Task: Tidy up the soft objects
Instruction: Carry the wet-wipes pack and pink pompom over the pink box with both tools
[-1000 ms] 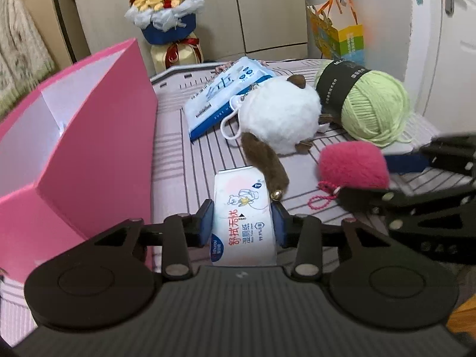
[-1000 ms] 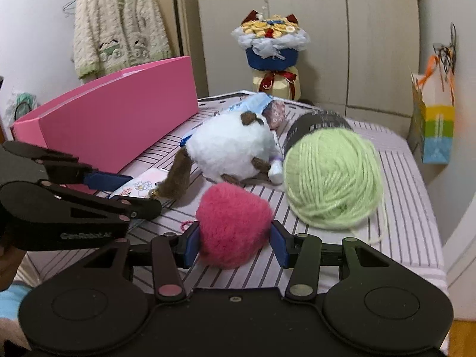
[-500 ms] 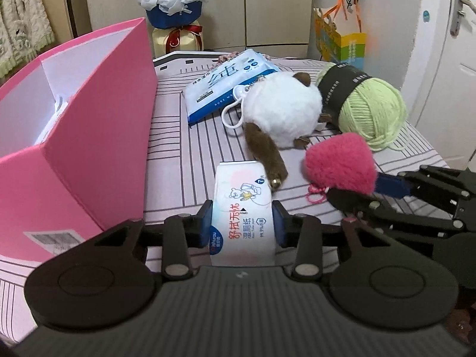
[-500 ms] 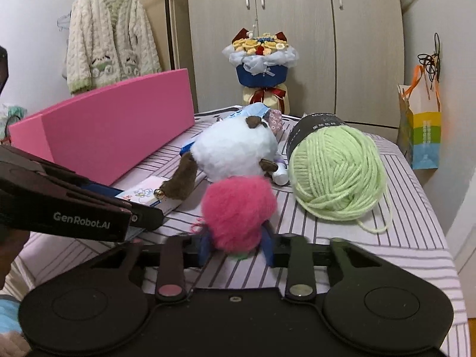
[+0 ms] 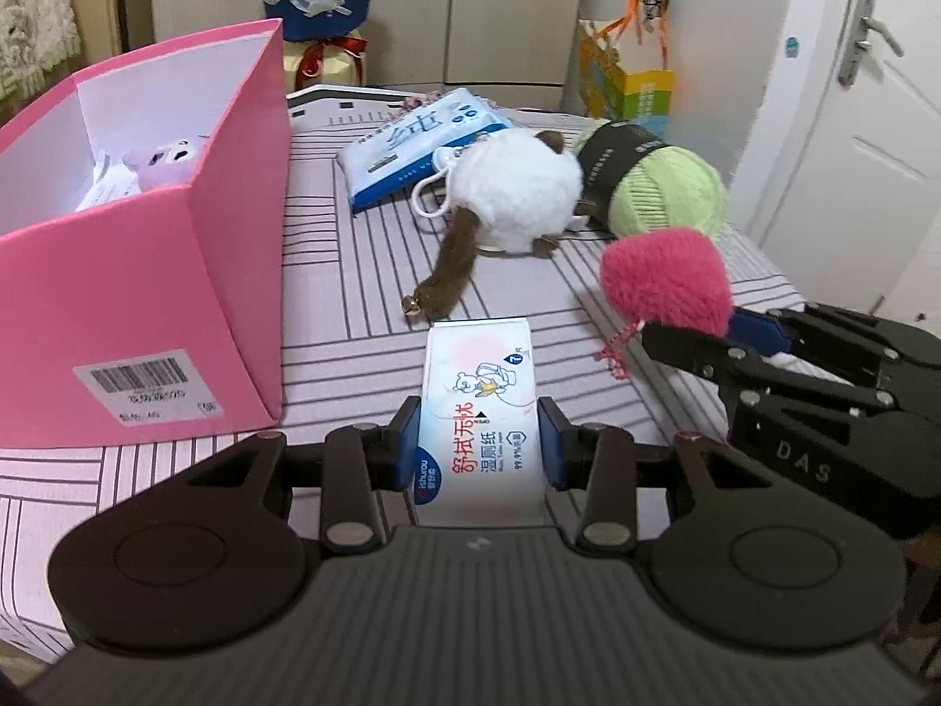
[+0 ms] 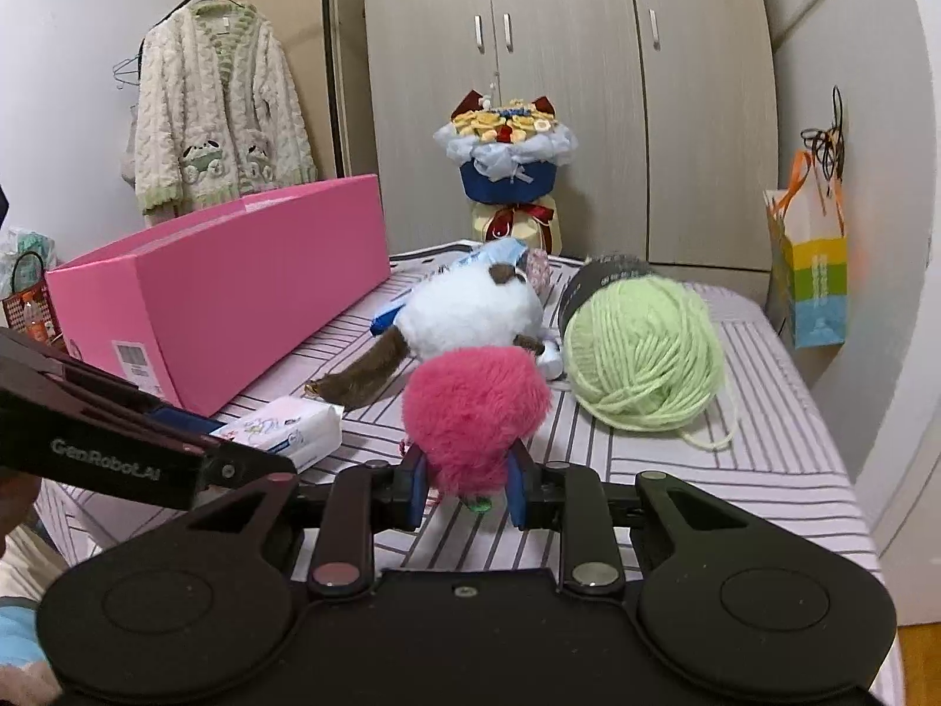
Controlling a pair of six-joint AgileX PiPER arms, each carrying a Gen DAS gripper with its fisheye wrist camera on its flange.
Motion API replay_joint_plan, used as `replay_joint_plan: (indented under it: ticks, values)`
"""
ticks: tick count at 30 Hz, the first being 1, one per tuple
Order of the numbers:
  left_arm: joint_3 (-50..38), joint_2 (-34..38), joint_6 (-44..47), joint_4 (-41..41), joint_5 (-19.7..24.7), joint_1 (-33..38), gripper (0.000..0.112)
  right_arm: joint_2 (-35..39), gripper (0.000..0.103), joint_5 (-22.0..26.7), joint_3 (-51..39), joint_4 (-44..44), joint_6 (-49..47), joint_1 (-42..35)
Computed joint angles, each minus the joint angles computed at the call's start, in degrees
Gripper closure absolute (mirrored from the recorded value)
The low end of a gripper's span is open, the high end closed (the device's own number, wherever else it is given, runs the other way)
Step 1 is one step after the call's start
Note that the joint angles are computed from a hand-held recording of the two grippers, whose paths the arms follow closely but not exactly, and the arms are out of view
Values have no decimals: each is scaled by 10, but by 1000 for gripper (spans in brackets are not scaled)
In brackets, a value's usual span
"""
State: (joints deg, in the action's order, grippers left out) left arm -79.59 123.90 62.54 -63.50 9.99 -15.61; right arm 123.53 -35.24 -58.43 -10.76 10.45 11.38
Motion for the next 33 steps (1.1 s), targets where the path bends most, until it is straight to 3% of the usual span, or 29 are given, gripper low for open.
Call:
replay_joint_plan:
  ticks: [4,8,11,15,19,25,33]
  values:
    - [20,-25,17,-2,44,20,73,-36,74,18,23,-34,9,-6]
    - [27,-45,-15,44,103,47,73,-74,74,56,38,-120,65,-17]
    - [34,-61,-26,64,135,65,73,-103,74,85,42,-203,132,-22]
    - [52,-89,-17,66,165,91,73,-135,74,112,33,-366,291,-29]
    - [85,-134,7,46,182,121,73,-156,73,109,15,-527,447,-27]
    - [111,-190,58,7,221,173,73,-167,73,97,-39,-681,598,-6]
    - [73,-199,57,5,201,205,73,-127,73,68,-142,-709,642,26]
